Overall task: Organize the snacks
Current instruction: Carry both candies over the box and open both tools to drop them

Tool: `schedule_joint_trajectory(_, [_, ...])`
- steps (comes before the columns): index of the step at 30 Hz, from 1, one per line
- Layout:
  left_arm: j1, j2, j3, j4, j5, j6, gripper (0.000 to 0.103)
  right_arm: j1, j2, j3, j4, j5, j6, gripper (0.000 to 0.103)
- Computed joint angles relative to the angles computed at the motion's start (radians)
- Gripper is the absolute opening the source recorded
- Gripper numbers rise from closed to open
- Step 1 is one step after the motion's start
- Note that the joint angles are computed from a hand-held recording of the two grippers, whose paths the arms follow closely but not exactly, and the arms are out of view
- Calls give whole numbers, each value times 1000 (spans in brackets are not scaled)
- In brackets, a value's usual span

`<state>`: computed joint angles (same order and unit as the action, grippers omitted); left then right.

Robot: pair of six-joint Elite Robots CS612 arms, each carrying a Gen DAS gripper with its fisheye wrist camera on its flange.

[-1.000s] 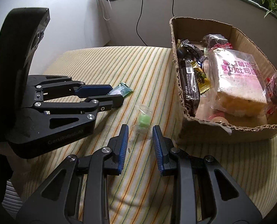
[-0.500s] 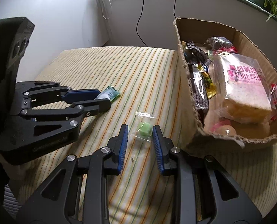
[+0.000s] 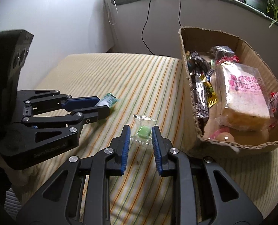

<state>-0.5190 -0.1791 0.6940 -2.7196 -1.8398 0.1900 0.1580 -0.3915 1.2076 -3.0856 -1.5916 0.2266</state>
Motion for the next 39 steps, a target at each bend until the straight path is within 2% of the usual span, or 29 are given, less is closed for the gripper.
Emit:
schedule_joint_trajectory(6, [-4,-32,51,-70,2,-22,20,-8,-40,67,-79,22,-6,24])
schedule_joint_trajectory(17, [-30,-72,105,-168,-4,-38,20,-33,-98,167,-202,21,-5,24])
schedule_joint_trajectory(28, [-59,-73,91,-189,-36,-51,20,-71,-130,232,-256,11,14,24])
schedule_joint_trajectory(39, [-78,-48,30,-163,-44,-54,20,-98,-138,247,-295,30,5,25])
